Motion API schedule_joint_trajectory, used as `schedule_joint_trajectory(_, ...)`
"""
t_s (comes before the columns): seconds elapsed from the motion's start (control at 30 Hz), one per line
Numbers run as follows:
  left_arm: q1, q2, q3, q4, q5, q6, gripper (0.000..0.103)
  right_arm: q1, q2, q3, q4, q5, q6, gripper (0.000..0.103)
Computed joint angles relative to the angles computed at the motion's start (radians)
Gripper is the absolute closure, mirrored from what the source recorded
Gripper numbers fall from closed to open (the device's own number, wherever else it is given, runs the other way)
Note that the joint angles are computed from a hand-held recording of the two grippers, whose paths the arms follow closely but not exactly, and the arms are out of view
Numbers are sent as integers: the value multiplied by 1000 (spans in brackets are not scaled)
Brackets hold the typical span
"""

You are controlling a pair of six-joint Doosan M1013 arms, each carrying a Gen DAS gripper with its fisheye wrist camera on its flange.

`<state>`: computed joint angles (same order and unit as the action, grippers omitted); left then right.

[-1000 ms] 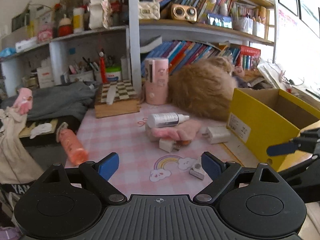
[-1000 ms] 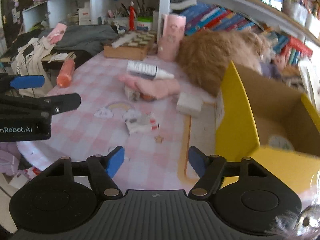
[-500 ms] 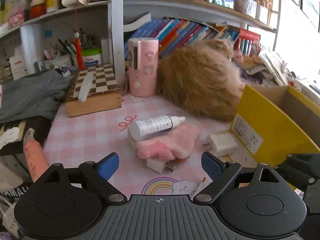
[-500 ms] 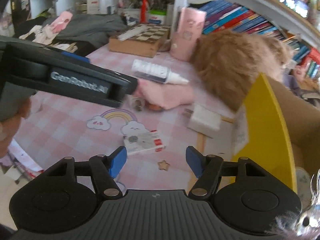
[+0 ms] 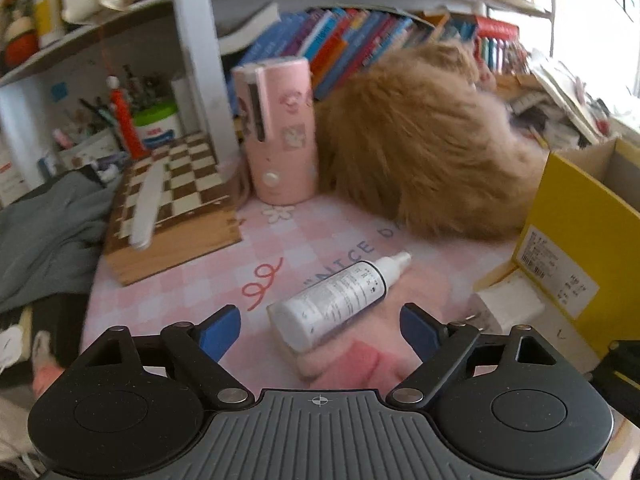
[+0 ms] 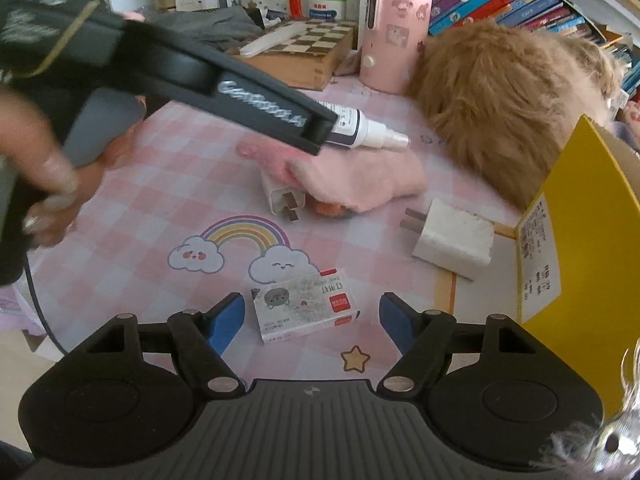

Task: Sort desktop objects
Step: 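Grasp the white spray bottle with the left tool while the right tool grasps the small white card box, then lift the spray bottle with the left tool while the right tool lifts the card box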

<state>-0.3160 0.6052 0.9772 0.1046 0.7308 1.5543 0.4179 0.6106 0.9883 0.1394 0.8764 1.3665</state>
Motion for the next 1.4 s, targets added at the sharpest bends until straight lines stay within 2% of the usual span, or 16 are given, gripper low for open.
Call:
schedule_joint_trajectory(0.07,0,16,-19,-7,4,26,17,-1,4,-5,4,12,-1,32)
schedule_joint_trajectory(0.27,2,76,-109,-54,79,114,40,-3,15,-17,7,28,7,33)
schedule_joint_trajectory(0.33,-1,84,-125,-53,107,133,62,-2,15,-17,3,25,8,37)
schedule_joint_trajectory(0.37,0,85,-132,-73,125,156,65,-2,14,-16,2,24,6,42)
schedule_joint_trajectory(0.4,0,83,-132,-88,136,170,67,-3,12,-13,0,19,5,47)
schedule_joint_trajectory(0.53,-4,67,-108,-101,128,206,67,-8,7,-6,-1,17,21,48)
schedule_joint_trajectory(0.8,-4,99,-151,-105,150,168,65,-9,-2,10,-4,6,5,47)
schedule_joint_trajectory(1.0,-2,91,-135,-118,128,138,70,-7,2,4,-5,5,-3,49)
schedule_joint_trajectory(1.13,18,53,-87,-213,59,68,71,-6,-7,15,-13,-18,12,50)
schedule_joint_trajectory(1.17,21,45,-77,-229,50,54,73,-7,-12,22,-15,-32,17,50)
schedule_joint_trajectory(1.2,25,39,-74,-245,52,42,97,-7,-15,26,-18,-44,23,50)
schedule_joint_trajectory(1.23,29,31,-67,-262,52,28,101,-8,-18,27,-22,-52,31,50)
schedule_joint_trajectory(1.33,38,1,-26,-317,10,13,101,-12,-27,31,-29,-67,60,50)
schedule_joint_trajectory(1.4,34,-13,-9,-305,1,9,101,-15,-35,39,-31,-79,71,49)
